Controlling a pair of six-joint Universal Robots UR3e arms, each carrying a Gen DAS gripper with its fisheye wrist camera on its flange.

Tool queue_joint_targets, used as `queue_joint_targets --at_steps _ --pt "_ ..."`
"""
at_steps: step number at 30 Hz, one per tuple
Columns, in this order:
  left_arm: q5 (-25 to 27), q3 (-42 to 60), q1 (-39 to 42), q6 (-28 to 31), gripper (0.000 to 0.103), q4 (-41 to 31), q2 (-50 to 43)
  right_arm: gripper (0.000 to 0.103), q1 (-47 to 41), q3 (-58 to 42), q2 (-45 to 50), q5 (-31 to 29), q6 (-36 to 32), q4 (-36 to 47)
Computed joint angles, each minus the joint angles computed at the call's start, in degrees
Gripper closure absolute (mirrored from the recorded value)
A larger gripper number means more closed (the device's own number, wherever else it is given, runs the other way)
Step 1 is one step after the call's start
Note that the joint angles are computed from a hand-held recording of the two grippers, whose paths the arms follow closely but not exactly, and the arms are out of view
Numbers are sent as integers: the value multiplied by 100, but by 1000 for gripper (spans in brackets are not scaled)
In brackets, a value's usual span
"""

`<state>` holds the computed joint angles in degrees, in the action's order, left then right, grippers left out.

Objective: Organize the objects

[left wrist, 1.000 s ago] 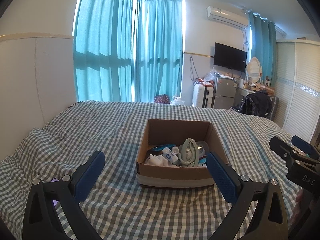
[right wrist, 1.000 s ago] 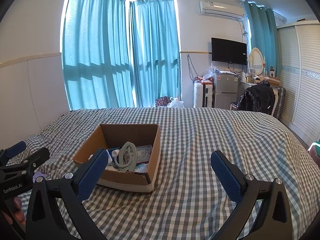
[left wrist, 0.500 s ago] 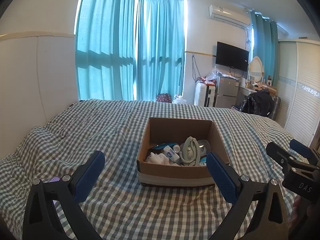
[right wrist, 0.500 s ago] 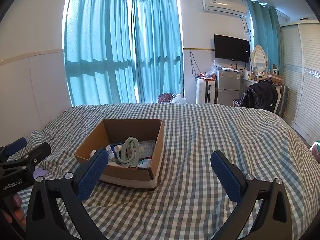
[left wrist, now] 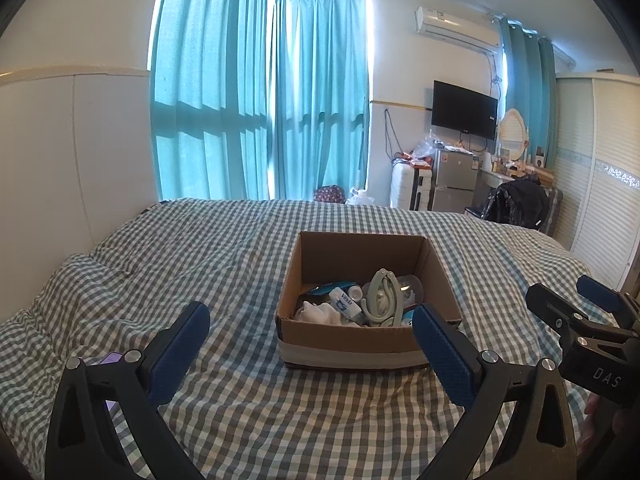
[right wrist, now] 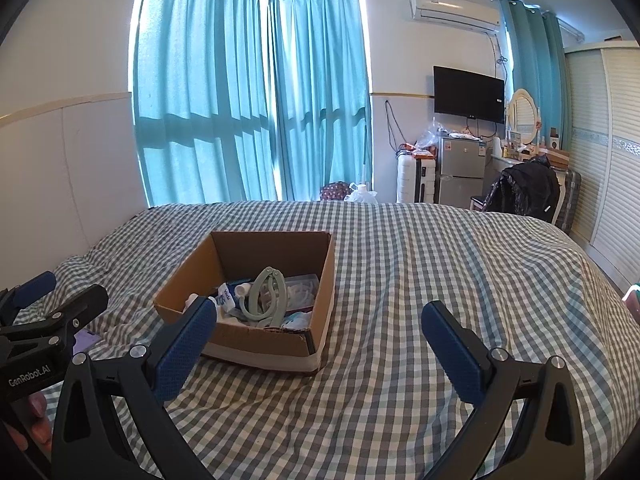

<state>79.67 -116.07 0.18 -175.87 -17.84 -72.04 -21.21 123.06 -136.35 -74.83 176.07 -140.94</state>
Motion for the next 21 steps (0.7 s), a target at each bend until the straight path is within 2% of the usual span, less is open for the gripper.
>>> queue_joint_targets --at_steps 16,21 --pt "287 -18 -149 -30 0 57 -28 0 174 67 109 -163 139 -116" --pt "235 -54 -102 -22 0 45 26 0 253 74 158 -245 162 -167"
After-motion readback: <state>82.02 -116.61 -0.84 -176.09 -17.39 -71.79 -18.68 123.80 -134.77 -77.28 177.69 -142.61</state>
